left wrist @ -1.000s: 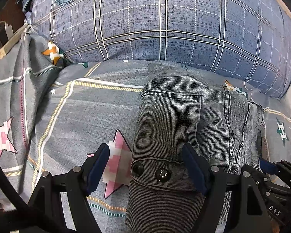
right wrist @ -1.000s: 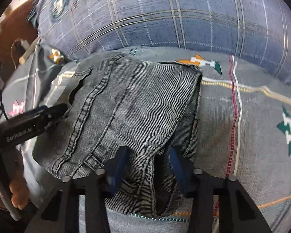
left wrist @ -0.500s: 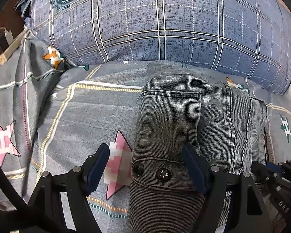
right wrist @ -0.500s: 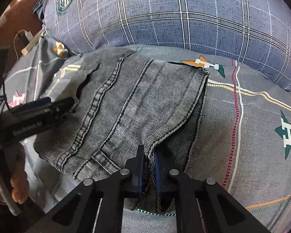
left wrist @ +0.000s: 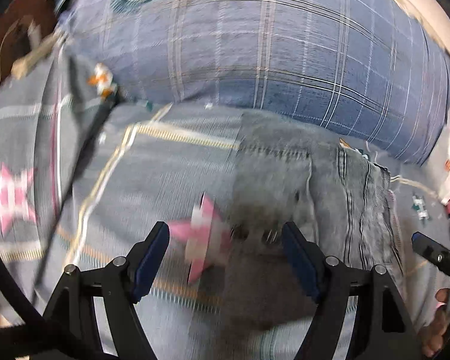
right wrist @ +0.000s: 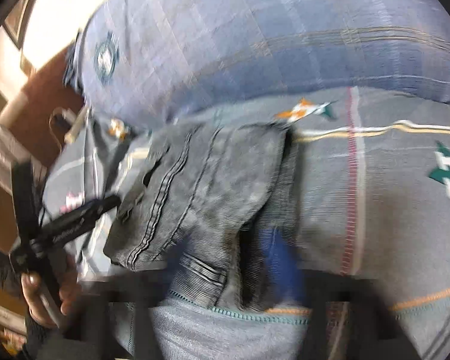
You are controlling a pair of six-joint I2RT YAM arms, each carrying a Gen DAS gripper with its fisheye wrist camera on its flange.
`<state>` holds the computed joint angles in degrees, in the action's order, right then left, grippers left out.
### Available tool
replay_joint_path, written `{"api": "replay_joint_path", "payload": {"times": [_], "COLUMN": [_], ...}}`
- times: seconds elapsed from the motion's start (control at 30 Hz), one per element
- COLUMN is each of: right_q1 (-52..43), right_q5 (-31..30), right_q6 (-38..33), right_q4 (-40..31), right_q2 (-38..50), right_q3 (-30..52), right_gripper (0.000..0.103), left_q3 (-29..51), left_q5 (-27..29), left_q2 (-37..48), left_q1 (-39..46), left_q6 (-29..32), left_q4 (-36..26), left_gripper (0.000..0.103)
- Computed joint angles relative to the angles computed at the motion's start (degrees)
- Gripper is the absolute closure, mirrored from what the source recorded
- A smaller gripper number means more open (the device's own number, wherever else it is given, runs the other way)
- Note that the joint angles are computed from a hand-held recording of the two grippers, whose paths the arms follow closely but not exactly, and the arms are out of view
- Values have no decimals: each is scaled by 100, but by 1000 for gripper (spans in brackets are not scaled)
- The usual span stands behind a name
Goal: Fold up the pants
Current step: 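Open both grippers and press the folded jeans flat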
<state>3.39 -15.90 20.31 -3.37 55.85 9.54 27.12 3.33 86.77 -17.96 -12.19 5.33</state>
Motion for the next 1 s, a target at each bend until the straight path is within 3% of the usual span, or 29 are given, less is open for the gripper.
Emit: {"api": "replay_joint_path", "payload": {"times": [0.1,0.13,0.2,0.27,0.33,0.43,0.6,0.7,0.77,0.83,1.0], "right_q1": [245,323,1056,1962,2267,2182,2341,2312,2520,2798,2823], "right_q5": [358,279,749,1319,1501,1410,1742,1779,2053,2396,2381], "right_q6": [378,456,902,1156,1170,1274,1364,1186,1178,1223,1197], "right_q4": [-622,-668,-672,-92,450,1168,635,905,685,498,-258], "right_q2": [-1376,-1604,-1968,-1296,-288,1102,953,1469,1371,1298,160], "right_q3": [-388,-488,-652,-622,-480,-358,-171,-41,36,99,68], "right_gripper": [24,26,31,45,61,67,68,68,70,90,92], "left_q3": [-442,-516,-578,-521,-551,-562,-681,-636,-609,-661,-724], "left_q5": [276,321,317,66,-164,-135,-630,-830,-1138,-1441,-1019], "left_q2": [-209,-244,-242,-94,22,197,27,192,321,275,204], "left_q1": [102,59,-180,-538,-734,-799,-1167,-1452,-1683,-1904,-1582], "left_q6": [-147,-159,-177,-173,-214,-367,-396,-440,-445,-444,-373], "left_q4": [149,192,266,334,491,689,740,816,918,962,1025], "left_gripper": [25,25,25,25,25,25,25,25,25,25,23]}}
